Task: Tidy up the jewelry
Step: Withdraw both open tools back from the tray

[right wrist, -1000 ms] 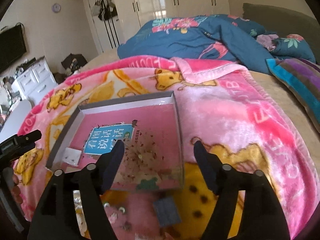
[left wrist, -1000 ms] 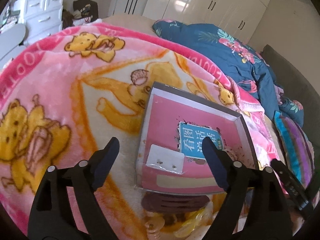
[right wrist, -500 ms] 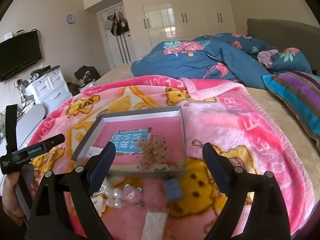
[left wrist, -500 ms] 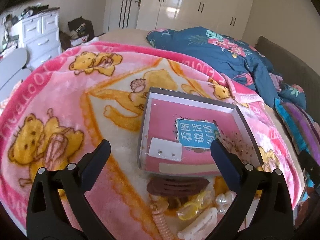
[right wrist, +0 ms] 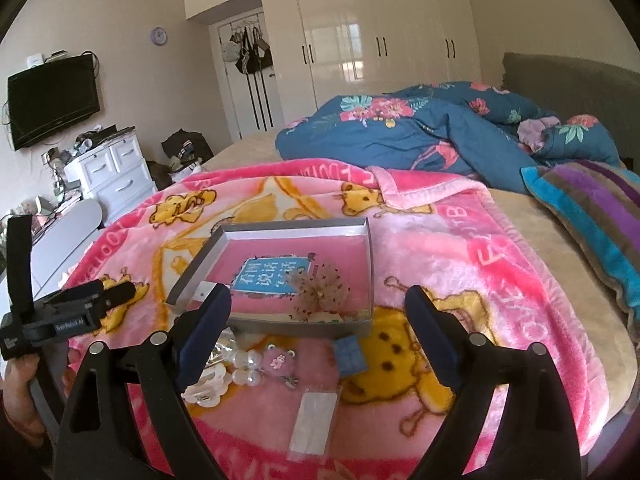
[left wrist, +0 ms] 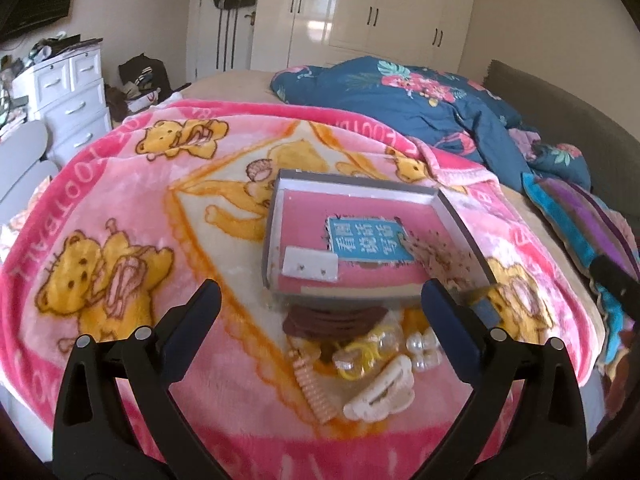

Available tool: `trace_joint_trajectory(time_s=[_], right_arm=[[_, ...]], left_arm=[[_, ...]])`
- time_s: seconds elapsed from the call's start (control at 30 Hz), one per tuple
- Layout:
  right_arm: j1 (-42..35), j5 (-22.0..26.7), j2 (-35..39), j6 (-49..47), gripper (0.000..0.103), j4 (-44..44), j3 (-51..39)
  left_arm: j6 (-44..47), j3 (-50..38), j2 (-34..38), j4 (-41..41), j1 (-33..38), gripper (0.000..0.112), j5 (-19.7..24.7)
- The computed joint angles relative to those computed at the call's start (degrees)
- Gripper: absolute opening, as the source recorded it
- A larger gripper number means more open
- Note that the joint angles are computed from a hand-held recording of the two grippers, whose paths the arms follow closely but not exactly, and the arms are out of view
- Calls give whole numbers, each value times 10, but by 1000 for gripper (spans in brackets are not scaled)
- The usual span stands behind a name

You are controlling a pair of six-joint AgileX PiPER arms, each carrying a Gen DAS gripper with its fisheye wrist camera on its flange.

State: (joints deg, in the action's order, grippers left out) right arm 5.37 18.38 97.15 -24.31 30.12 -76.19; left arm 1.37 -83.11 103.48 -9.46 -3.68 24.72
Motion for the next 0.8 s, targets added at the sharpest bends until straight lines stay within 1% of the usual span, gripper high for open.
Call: trace_joint_trajectory(time_s=[0.07,0.13,0.17,0.27,0.4,0.47,0.7,0.8], right_arm=[[-6,6,-11,-22,88,21,6],[-13,21,-19,-46,88,42,10],[-16,25,-24,-58,88,53,14],[-18,35,-36,-64,88,49,22],[-26,41,-54,-93,88,69,48],[-29,44,-60,-110,88,83,61],[-39,48,-74,-163,88,123,103],[-43,57,-78,-201,88,154,122]], left_arm=[[23,6,-3,-21,0,94,12],[7,26,-15,8,-8,94,4],[10,33,-20,8,-9,94,3],[27,50,-35,-6,-11,94,10],[2,78,-59,33,-23,94,6],[7,83,-65,30,-26,94,11],[-9,114,-85,58,-42,94,12],[-15,121,-88,70,-50,94,13]])
